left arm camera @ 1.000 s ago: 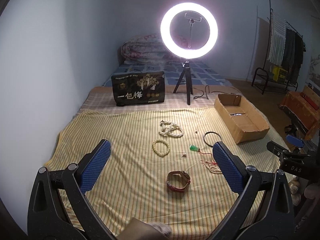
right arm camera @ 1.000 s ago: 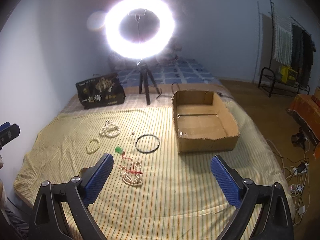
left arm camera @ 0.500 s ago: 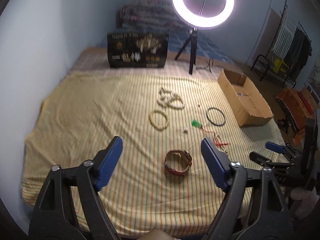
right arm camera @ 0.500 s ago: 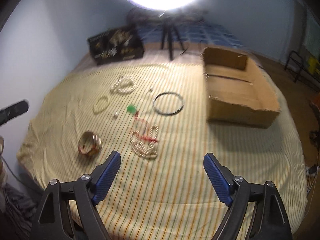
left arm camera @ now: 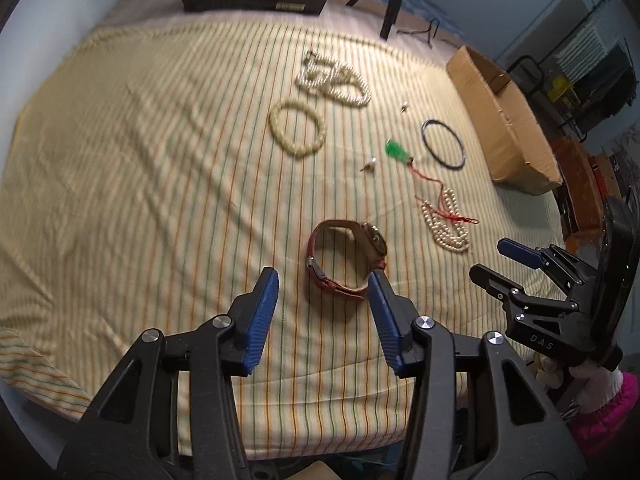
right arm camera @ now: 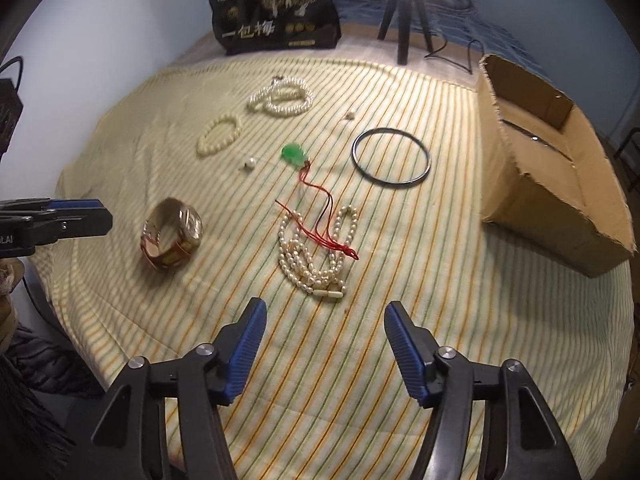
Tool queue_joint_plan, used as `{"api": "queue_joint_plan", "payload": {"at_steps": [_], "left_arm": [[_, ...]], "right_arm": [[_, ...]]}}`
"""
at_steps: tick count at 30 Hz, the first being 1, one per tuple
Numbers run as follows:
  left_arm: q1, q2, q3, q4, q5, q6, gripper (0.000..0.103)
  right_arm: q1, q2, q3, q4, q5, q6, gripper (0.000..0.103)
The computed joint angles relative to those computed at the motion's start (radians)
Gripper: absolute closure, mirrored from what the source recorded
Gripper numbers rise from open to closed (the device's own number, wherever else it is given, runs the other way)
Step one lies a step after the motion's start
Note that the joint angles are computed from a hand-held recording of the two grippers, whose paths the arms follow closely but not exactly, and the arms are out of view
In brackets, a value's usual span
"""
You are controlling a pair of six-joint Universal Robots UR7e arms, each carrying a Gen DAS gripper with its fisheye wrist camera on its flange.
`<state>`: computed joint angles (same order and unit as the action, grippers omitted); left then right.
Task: Organize jewelry
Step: 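Grasp the white pearl necklace with the right tool while the left tool grasps the red-strap watch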
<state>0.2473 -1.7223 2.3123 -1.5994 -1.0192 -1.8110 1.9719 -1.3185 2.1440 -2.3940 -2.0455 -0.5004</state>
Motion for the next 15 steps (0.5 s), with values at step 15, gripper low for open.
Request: {"api": "queue_joint_plan", "payload": {"at_steps": [15], "left_arm": [[0.088,-0.023,0.043,-0.076,-0.017,0.024,0.064]], "right_arm": [[-0.056,0.052,-0.055,0.051,0.071,0.161,0.063]]}}
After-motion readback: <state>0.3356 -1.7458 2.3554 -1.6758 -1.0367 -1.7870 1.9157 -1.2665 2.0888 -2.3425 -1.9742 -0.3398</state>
